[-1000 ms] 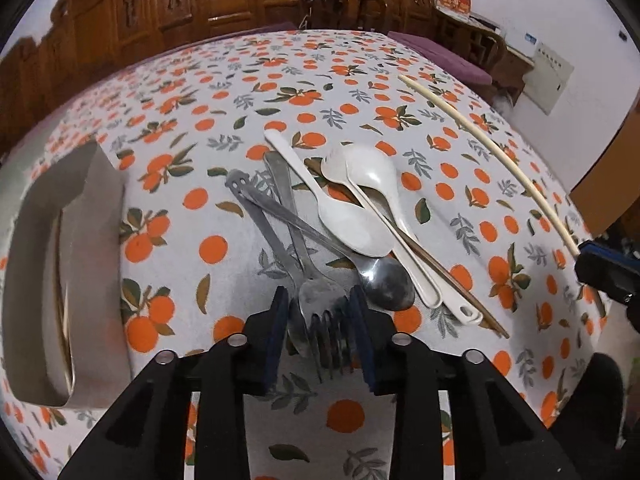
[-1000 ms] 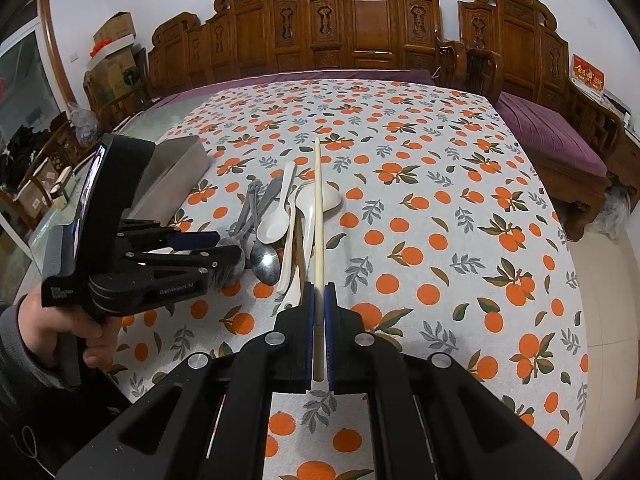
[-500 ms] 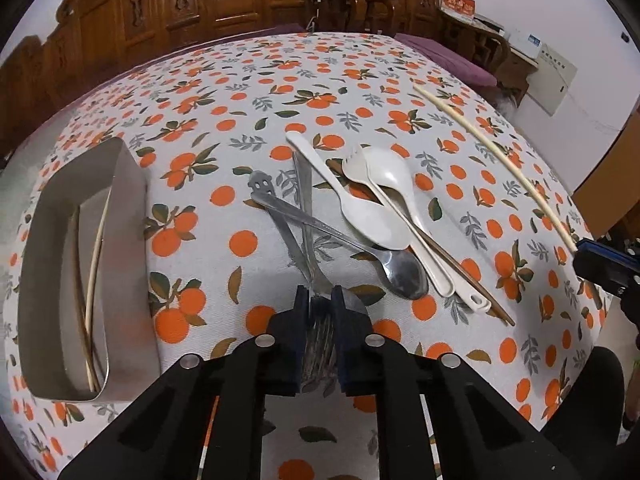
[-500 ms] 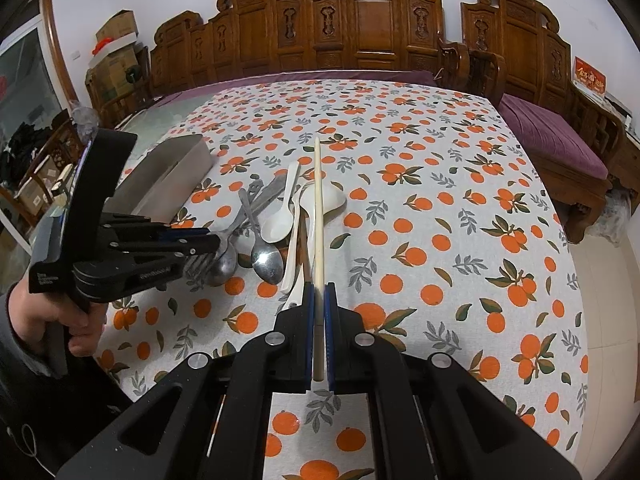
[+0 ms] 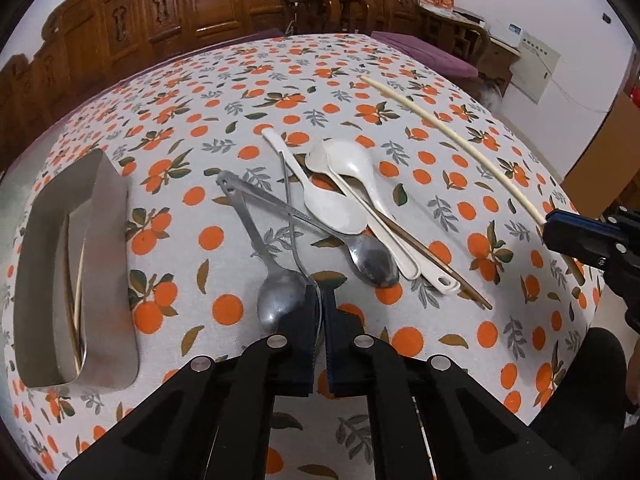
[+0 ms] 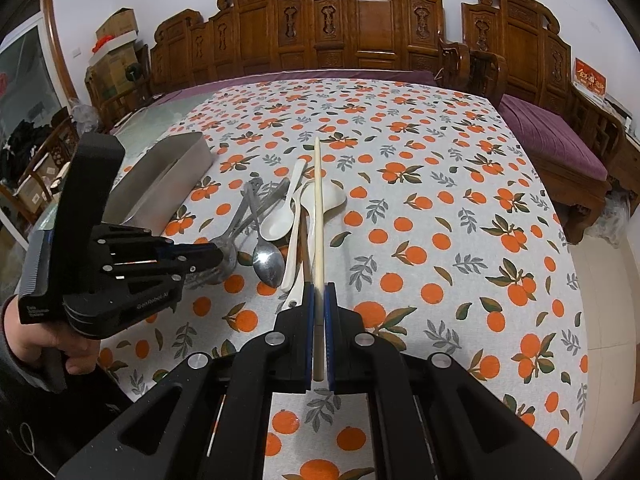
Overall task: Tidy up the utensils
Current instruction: 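Carry the fork into the tray with the left gripper while the right gripper follows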
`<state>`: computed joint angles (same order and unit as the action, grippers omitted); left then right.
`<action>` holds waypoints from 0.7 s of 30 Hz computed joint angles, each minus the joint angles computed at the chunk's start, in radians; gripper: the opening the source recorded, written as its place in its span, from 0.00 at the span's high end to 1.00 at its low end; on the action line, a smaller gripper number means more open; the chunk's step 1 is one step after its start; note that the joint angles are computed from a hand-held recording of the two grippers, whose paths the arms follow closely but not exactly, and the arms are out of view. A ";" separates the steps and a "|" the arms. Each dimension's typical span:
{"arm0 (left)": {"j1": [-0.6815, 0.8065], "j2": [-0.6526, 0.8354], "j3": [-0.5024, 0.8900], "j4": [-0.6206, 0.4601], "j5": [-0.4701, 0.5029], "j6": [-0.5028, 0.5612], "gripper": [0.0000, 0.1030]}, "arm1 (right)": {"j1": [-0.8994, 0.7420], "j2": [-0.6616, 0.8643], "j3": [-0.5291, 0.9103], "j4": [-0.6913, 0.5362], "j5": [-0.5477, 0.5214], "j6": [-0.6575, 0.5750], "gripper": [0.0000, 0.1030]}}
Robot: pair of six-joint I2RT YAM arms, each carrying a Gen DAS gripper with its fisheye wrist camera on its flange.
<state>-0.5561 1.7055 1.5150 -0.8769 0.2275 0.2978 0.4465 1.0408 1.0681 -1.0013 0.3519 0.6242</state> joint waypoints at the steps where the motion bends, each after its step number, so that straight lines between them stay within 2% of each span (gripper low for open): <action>1: -0.001 0.006 0.003 -0.004 -0.006 -0.003 0.95 | 0.000 0.000 0.000 0.000 0.000 0.000 0.94; 7: 0.005 -0.002 -0.005 0.000 0.006 -0.010 0.98 | -0.001 -0.001 -0.001 0.001 -0.001 -0.004 0.94; 10: 0.000 -0.023 -0.006 0.008 -0.018 -0.008 0.98 | 0.001 0.000 0.000 0.002 -0.001 -0.004 0.94; 21: 0.079 -0.019 0.140 -0.066 0.035 0.004 0.98 | 0.042 0.027 0.029 0.003 0.033 0.001 0.94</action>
